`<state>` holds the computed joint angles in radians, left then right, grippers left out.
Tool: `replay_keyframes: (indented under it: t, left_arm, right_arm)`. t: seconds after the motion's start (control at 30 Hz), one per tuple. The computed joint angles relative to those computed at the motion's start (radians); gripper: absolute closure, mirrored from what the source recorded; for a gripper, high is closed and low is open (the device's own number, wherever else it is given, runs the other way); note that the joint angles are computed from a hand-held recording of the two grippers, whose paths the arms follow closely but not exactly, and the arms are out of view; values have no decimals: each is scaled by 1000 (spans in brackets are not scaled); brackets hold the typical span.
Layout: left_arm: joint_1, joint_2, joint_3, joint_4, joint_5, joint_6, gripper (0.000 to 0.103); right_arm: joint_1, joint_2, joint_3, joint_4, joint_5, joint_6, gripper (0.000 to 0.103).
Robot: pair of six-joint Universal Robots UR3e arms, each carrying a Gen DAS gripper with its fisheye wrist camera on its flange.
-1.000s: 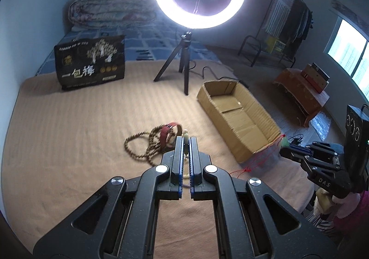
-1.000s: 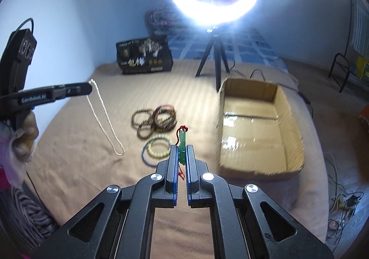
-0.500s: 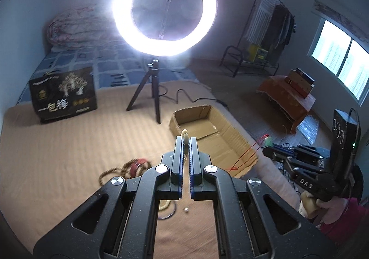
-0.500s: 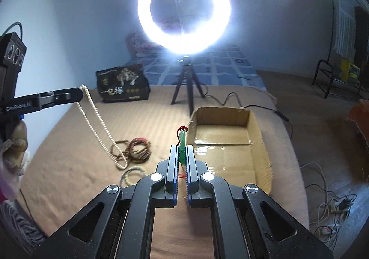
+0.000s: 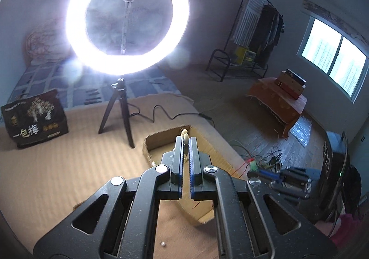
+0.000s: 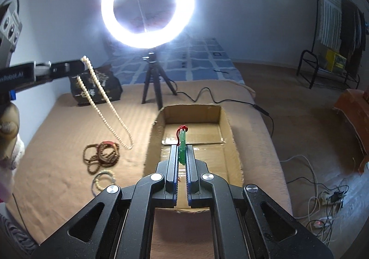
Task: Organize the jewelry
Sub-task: 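Carry the pearl necklace and jade pendant into the cardboard box with both tools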
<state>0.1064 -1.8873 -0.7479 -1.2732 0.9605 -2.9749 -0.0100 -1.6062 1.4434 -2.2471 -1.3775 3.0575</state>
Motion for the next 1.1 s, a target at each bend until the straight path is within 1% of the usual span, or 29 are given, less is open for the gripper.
replay_keyframes:
  t: [0.13, 0.27, 0.33, 0.47, 0.77, 0.93, 1.1]
  left_arm:
    - [-56, -127, 182, -34, 27, -38, 102]
    - [-100, -214, 282, -48, 62, -54, 102]
    - [-114, -245, 301, -46, 71, -60, 101]
    - [-151, -285, 308, -30, 116, -68, 102]
    - [-197, -321, 217, -2, 188, -57, 101]
    - [-218, -369, 246, -27, 221, -64, 101]
    - [-229, -376, 237, -40, 235, -59, 101]
  right_arm:
    - [-21, 11, -1, 8, -3, 5, 99]
    - [-36, 29, -1, 14, -8, 2, 99]
    - [-46, 35, -1, 22, -7, 1, 99]
    - [-57, 50, 3, 26, -20, 0, 99]
    - [-77, 103, -3, 77, -14, -2, 99]
    - [-79, 120, 4, 97, -11, 1, 99]
    - [-73, 135, 1, 111, -10, -5, 99]
